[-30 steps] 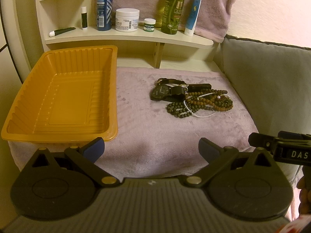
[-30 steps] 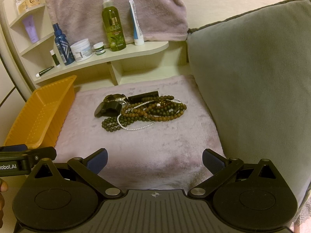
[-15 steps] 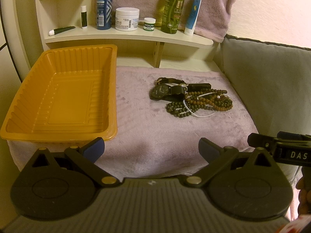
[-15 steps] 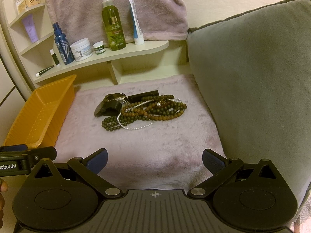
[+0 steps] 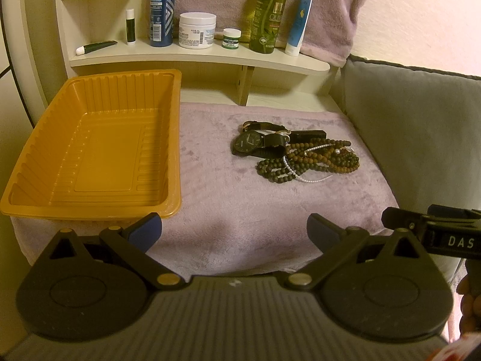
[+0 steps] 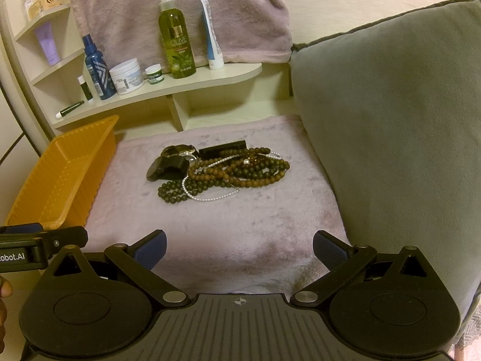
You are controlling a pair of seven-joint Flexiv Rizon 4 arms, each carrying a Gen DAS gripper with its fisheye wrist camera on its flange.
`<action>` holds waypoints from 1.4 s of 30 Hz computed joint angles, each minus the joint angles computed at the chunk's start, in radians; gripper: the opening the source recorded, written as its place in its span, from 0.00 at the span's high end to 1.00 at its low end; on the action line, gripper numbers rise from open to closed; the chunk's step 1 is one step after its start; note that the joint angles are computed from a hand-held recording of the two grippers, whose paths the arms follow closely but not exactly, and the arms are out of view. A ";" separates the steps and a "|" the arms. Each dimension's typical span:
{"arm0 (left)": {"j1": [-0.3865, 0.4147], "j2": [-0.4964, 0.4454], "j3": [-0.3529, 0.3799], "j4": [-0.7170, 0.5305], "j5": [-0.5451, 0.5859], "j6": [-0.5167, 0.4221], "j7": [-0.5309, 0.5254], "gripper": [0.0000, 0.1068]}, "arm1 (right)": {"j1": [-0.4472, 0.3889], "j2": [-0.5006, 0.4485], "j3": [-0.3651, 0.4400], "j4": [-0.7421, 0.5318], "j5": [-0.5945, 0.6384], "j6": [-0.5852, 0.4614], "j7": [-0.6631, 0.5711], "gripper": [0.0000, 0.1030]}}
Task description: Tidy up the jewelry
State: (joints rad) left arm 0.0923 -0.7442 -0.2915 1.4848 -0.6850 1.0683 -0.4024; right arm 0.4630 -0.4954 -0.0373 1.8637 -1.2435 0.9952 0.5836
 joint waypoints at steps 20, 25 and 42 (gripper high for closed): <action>0.050 -0.047 -0.029 -0.085 -0.085 -0.001 -0.015 0.09 | 0.001 -0.036 -0.014 -0.053 -0.011 0.007 -0.017 0.00; 0.066 -0.104 -0.029 -0.175 -0.100 0.052 -0.041 0.09 | 0.004 -0.067 -0.027 -0.096 0.016 0.019 -0.065 0.00; 0.095 -0.431 0.022 -0.659 0.092 0.003 -0.323 0.39 | 0.051 -0.165 -0.071 -0.232 0.217 0.019 -0.316 0.00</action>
